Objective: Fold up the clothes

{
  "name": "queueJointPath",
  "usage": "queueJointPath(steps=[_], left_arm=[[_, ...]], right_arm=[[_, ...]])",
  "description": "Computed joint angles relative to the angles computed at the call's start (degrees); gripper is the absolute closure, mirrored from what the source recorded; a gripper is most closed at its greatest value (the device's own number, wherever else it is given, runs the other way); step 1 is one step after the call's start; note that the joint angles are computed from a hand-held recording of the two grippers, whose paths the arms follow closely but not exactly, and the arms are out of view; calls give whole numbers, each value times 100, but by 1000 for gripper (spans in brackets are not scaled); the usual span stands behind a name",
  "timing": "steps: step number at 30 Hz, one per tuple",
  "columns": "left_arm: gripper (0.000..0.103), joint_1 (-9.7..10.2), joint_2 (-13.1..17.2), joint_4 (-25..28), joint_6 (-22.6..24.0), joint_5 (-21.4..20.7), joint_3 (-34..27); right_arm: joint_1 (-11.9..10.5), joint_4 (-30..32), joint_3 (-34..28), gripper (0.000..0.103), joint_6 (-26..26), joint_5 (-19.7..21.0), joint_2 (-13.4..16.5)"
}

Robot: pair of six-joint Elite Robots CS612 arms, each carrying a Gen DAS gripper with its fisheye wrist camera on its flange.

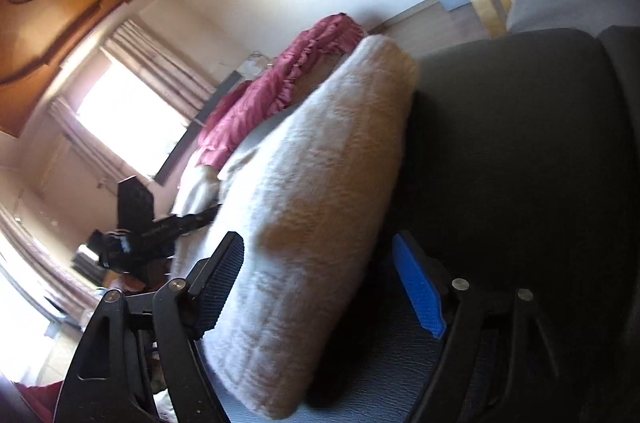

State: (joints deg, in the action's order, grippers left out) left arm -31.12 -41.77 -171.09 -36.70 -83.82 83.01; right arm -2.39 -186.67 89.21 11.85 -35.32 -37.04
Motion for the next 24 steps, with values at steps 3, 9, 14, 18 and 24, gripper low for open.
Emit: queueJointPath(steps=[3, 9, 14, 18, 24], left_arm=[[27, -28, -36, 381, 36, 195, -62], [8, 301, 55, 407, -765, -912, -102], [6, 312, 52, 192, -608, -1029, -21], [7, 339, 89, -108, -559, -1330, 12], [40, 359, 187, -835, -523, -1757, 119]], right_arm=[[10, -8, -26, 22, 41, 163, 24], [20, 168, -100, 21, 130, 260, 48], [3, 746, -335, 21, 311, 573, 117], [-45, 871, -611, 21, 741, 1031, 298], [143, 1158, -444, 41, -131, 57, 78]])
